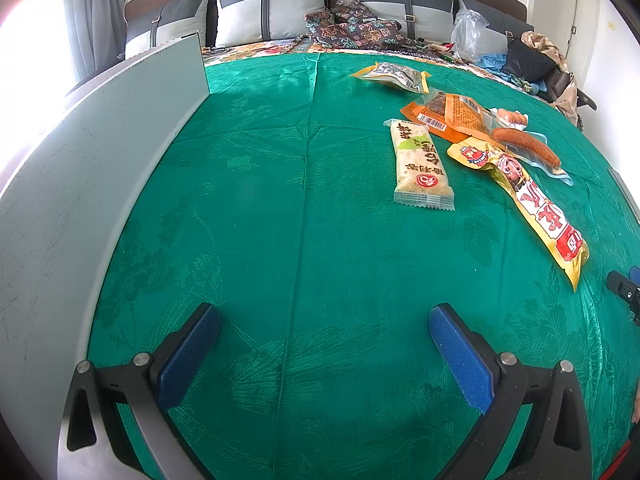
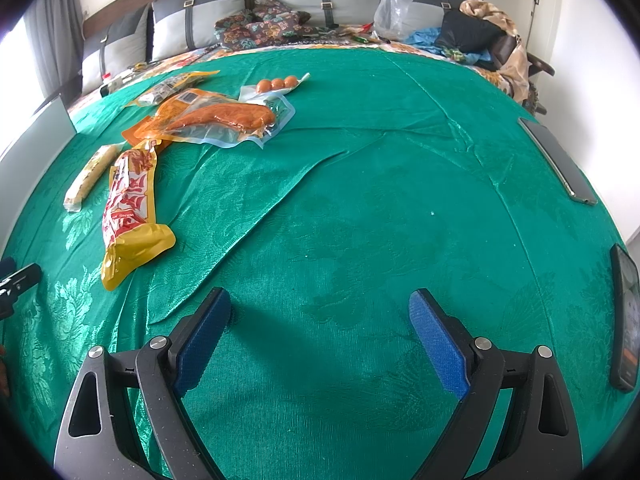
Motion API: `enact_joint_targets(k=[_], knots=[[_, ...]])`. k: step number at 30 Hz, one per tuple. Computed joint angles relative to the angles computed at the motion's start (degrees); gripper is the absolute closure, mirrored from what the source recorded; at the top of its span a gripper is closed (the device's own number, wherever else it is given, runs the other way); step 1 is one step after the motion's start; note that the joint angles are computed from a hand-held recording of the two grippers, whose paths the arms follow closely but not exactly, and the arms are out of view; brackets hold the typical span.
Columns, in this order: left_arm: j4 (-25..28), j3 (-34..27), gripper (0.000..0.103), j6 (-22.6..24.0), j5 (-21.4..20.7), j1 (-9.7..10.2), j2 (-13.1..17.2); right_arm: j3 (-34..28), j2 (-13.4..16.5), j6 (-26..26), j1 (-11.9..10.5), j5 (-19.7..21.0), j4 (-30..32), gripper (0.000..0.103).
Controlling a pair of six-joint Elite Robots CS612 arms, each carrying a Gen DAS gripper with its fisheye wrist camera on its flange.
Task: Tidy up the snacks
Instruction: 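Withdraw both tools from the box and hold above the snacks, then grasp the yellow-red sausage stick with the right gripper while left gripper grasps the white rice cake bar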
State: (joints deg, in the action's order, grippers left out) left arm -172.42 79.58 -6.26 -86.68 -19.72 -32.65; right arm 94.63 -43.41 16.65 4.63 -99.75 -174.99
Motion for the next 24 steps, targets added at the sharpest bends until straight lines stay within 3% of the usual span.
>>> enact_joint_targets(k=[19, 22, 24], knots=[[0.0, 0.0, 0.0, -0.02, -0.01, 0.02, 0.0, -0.14, 0.19, -0.13, 0.0, 0.74, -0.07, 0.006], [0.0, 0.0, 0.0, -0.02, -0.02, 0.01, 0.01, -0.83, 0.27, -1.33, -0.16, 1.89, 1.43, 0.003], [0.0, 0.0, 0.0, -0.02, -0.02, 0.01, 0.01, -2.65, -0.2, -2.19, -0.64, 4.13, 7.53, 0.005]])
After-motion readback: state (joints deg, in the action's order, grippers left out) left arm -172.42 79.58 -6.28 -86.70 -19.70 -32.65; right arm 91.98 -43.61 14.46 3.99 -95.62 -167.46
